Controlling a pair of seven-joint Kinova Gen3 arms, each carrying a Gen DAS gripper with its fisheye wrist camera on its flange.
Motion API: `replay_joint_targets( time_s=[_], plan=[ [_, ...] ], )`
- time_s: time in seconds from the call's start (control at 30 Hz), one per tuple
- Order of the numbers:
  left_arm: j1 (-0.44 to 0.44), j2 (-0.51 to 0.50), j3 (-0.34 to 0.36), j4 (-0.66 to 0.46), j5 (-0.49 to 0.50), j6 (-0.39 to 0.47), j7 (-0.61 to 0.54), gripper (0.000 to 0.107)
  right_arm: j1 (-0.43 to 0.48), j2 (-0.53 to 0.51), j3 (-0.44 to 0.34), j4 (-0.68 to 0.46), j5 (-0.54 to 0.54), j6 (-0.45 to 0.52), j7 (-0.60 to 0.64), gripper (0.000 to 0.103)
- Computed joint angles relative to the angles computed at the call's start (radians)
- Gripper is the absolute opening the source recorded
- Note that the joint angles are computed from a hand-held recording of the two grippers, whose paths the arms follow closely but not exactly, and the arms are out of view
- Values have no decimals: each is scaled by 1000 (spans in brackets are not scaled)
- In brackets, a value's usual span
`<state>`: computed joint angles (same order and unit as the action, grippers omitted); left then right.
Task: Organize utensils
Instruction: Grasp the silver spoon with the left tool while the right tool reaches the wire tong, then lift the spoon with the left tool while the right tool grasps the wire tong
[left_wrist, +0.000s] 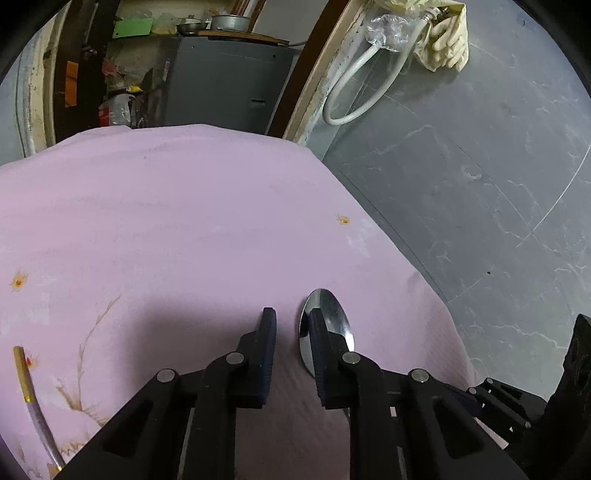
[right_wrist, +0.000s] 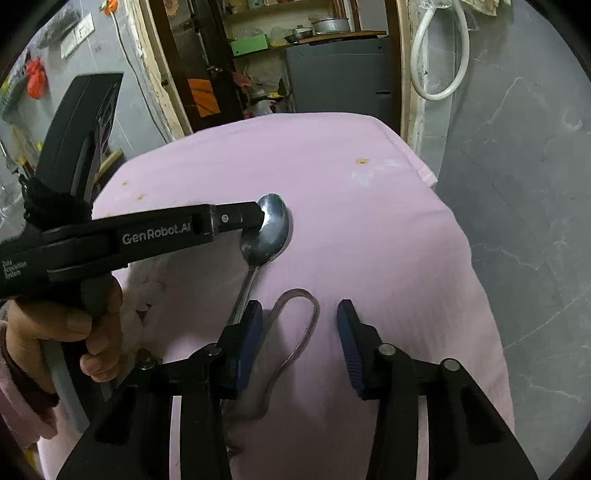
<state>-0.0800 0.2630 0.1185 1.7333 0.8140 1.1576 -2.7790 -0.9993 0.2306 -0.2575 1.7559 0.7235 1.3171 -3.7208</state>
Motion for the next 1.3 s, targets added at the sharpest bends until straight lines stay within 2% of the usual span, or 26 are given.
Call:
replay_joint_targets(
  time_s=[0.1, 0.17, 0.27, 0.43, 0.6, 0.8, 0.93, 1.3],
  plan=[
    [9, 9, 4, -16, -15, 14, 19, 9, 6, 7, 3, -26, -18, 8, 21, 32],
    [20, 5, 7, -18, -32, 9, 24, 8, 6, 1, 5, -26, -25, 4, 10, 27],
    [32, -7, 7, -20, -54, -2, 35, 6, 5, -6, 3, -23, -29, -3, 2, 26],
    [28, -29, 2, -14, -62, -6, 31, 4, -1, -53, -15, 41, 1, -52, -94, 23],
    [14, -68, -16, 1, -52, 0, 19, 2, -16, -81, -49, 78, 38, -44, -165, 22],
    [1, -109, -39, 7, -41, 20, 4, 2, -38, -103, -86, 84, 80, 10, -201, 21],
    [-21, -171, -68, 30, -1, 36, -37, 2, -69, -109, -112, 66, 120, 83, -215, 21],
    [-73, -348, -210, 107, 122, 164, -215, 2, -158, -91, -152, -25, 216, 270, -176, 21]
  ],
)
